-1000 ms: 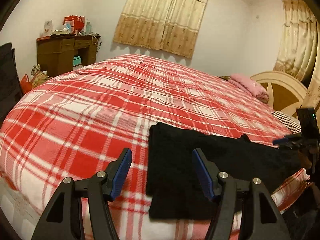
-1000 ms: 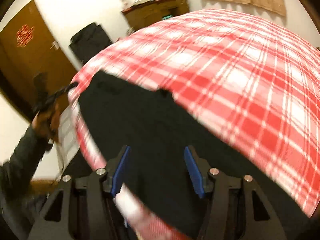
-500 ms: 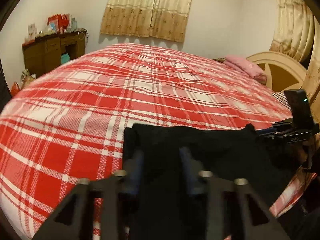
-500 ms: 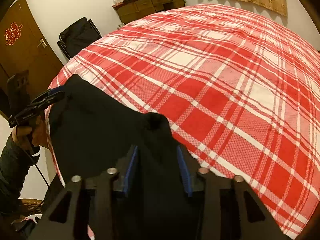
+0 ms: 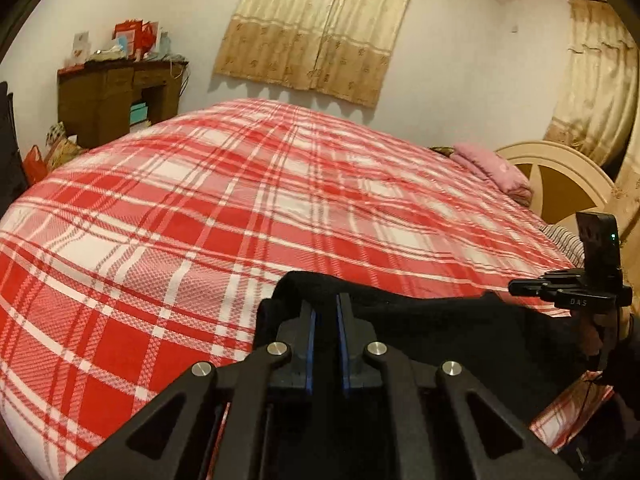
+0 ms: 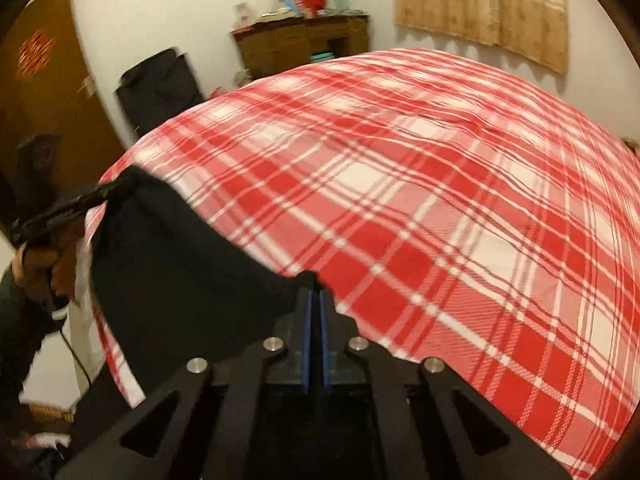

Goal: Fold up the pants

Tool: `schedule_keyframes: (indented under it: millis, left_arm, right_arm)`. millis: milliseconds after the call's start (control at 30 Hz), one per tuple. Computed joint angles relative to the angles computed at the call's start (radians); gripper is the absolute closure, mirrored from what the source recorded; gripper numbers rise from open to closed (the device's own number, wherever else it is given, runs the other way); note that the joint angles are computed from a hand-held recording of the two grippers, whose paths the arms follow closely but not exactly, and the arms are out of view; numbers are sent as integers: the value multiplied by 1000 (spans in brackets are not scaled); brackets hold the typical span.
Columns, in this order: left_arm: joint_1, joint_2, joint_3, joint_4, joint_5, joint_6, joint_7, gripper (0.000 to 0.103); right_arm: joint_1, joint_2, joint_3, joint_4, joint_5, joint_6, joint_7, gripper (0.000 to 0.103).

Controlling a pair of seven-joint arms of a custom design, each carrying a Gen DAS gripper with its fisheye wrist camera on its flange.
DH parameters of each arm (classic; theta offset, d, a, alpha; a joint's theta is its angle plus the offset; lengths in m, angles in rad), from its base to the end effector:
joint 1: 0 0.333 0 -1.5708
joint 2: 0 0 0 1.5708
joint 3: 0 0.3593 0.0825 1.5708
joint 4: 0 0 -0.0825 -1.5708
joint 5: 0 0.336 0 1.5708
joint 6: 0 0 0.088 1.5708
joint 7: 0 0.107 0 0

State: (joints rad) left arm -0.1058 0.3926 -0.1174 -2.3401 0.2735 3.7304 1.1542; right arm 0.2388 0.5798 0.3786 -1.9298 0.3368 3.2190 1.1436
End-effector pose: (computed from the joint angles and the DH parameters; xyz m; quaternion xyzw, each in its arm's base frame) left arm 0.5360 -0.1515 0.3748 -0.5942 0.6462 -0.4404 0.1883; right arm 0.5808 0.3208 0.3539 -0.8142 0.4492 -0.1169 0.3488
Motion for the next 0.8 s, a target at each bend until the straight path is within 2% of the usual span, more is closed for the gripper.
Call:
schedule_keyframes:
  millis: [33,100,133,167,233,333,367,400,467,500,533,667,733,800]
  left_arm:
    - [-24,9,18,10,-31,-20,24,94]
    - [13,29,-12,25,12,-46,-6,94]
    - [5,32,-5,24,3,-48,-3,93]
    - [-17,33,13,19,-22,-44,10,93]
    - [-15,38,13,8,-28,-14,9,91]
    - [-24,45,17,15,-40,-16,15,91]
    - [-28,45,19,20,-46,-21,18,91]
    - [-31,44,20,26,-52,-27,19,91]
    - [-40,43,23,38,-69,-33,19,91]
    - [-29,44,13,46,-61,-40,6,91]
    - [-20,45,5,51,-52,-45,-4,91]
    - [-22,44,8,47,-47,-56,-13,91]
    - [-7,41,0,33,-29,-44,-24,91]
    - [11,38,-9,25,-5,-39,-36,91]
  right_arm:
    - [17,8,-25,12,6,2,15,101]
    - [96,20,-128,39,0,-17,63,101]
    - [104,38,-141,81,61,-94,29,101]
    - [85,48,-126,98,66,-135,30,101]
    - [103,51,-162,77,-9,-105,106,98]
    - [41,35,-91,35,43,-64,61,94]
    - [32,23,-81,17,47,-52,57,84]
    - [-5,11,-37,-7,51,-32,38,72]
    - [-96,4,81,-40,47,-6,-12,59]
    - [-134,6,130,-47,39,-6,-34,58]
    - [-145,8,152,-46,29,-11,-50,58]
    - [-148,44,176,1,25,-41,-80,59]
    - [-111,73,138,56,39,-79,-69,58]
    - [-120,97,152,88,62,-115,-85,63]
